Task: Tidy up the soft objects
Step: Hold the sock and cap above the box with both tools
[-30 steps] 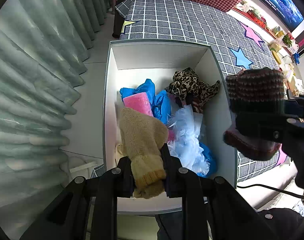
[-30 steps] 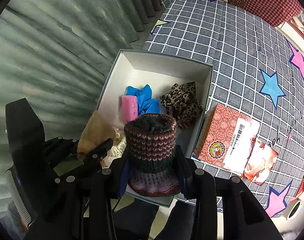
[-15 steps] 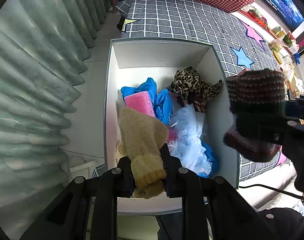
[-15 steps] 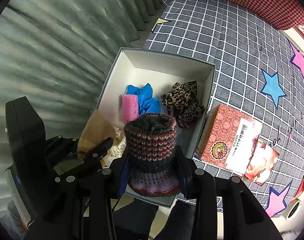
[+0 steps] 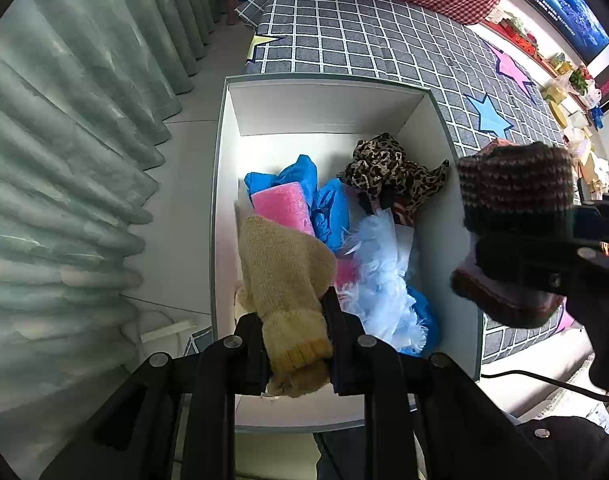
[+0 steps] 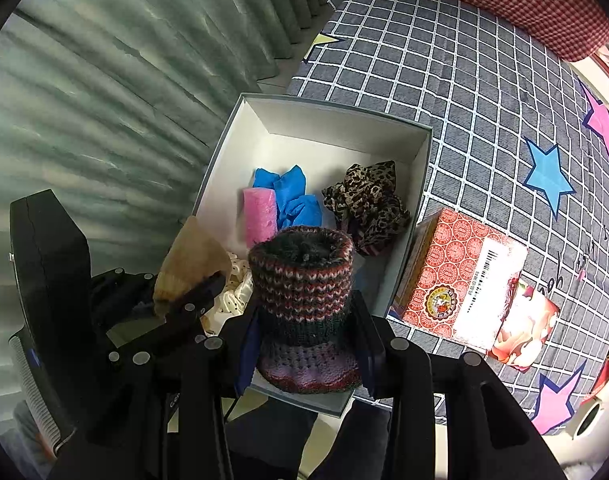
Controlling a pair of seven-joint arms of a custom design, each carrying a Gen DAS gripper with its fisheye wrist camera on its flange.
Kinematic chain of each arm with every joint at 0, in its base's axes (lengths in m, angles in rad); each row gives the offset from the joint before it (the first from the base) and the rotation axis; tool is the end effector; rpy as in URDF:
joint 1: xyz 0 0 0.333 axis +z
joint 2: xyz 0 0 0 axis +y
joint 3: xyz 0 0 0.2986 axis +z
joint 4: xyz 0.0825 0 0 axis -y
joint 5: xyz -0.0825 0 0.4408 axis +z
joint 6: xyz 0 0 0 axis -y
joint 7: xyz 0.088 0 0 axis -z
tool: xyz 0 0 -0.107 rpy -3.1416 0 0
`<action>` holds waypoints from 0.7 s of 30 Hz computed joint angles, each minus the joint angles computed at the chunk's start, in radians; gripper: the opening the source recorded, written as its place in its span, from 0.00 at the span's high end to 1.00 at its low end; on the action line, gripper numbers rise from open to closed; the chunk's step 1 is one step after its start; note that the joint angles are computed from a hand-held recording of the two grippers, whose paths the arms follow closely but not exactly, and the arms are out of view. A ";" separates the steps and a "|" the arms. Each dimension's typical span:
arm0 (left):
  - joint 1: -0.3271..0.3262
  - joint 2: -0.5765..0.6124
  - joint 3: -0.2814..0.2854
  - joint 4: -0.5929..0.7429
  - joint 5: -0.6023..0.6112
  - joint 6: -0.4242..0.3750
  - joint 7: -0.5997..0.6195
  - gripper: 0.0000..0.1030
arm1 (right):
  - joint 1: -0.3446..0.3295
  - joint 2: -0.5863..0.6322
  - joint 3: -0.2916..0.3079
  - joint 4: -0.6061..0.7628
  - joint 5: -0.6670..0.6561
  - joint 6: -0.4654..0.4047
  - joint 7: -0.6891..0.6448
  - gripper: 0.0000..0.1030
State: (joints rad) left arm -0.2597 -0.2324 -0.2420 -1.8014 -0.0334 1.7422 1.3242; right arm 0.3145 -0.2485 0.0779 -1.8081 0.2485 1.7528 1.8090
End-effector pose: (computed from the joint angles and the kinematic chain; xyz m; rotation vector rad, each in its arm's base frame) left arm 0.4827 -0.2830 0.6314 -1.8684 2.4066 -0.2195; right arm 0.5013 0.2363 0.6439 -2.1531 1.8858 0.1686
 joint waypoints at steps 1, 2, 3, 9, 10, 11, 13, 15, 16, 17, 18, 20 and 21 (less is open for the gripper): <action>0.000 -0.001 0.000 -0.002 0.000 0.000 0.000 0.77 | 0.000 -0.001 0.000 -0.001 0.000 0.000 0.000 0.59; 0.000 -0.001 0.000 -0.002 0.000 0.000 0.000 0.77 | 0.000 -0.001 0.000 -0.002 0.000 0.000 0.000 0.59; 0.000 -0.002 0.000 -0.002 0.001 0.001 0.000 0.77 | 0.000 -0.002 0.000 -0.004 0.001 0.001 -0.001 0.59; -0.001 0.000 -0.001 -0.002 0.000 -0.002 0.000 0.77 | 0.000 -0.003 0.000 -0.006 0.001 0.001 -0.002 0.59; -0.002 0.001 -0.001 -0.001 0.000 -0.003 0.001 0.77 | 0.000 -0.003 0.000 -0.006 0.001 0.001 -0.002 0.59; -0.002 0.001 -0.001 -0.001 0.000 -0.004 0.002 0.77 | 0.000 -0.003 -0.001 -0.006 0.002 0.001 -0.002 0.59; -0.002 0.002 -0.001 0.001 0.002 -0.005 0.004 0.77 | -0.001 -0.003 -0.001 -0.008 0.004 0.002 -0.002 0.59; -0.003 0.003 -0.002 0.001 0.002 -0.005 0.003 0.77 | -0.001 -0.003 -0.001 -0.009 0.005 0.000 0.000 0.59; -0.003 0.003 -0.002 0.001 0.002 -0.006 0.005 0.77 | -0.001 -0.002 -0.001 -0.009 0.005 0.000 0.000 0.59; -0.003 0.004 -0.002 0.002 0.002 -0.008 0.006 0.77 | -0.001 -0.002 -0.001 -0.009 0.006 0.000 0.000 0.59; -0.004 0.005 -0.002 0.002 0.001 -0.010 0.008 0.77 | 0.000 -0.003 -0.001 -0.009 0.007 0.000 -0.001 0.59; -0.004 0.005 -0.002 0.001 0.001 -0.012 0.011 0.77 | 0.000 -0.002 -0.001 -0.009 0.007 -0.002 -0.001 0.59; -0.004 0.004 -0.002 0.001 0.002 -0.014 0.012 0.77 | 0.000 -0.001 -0.001 -0.009 0.008 -0.002 0.000 0.59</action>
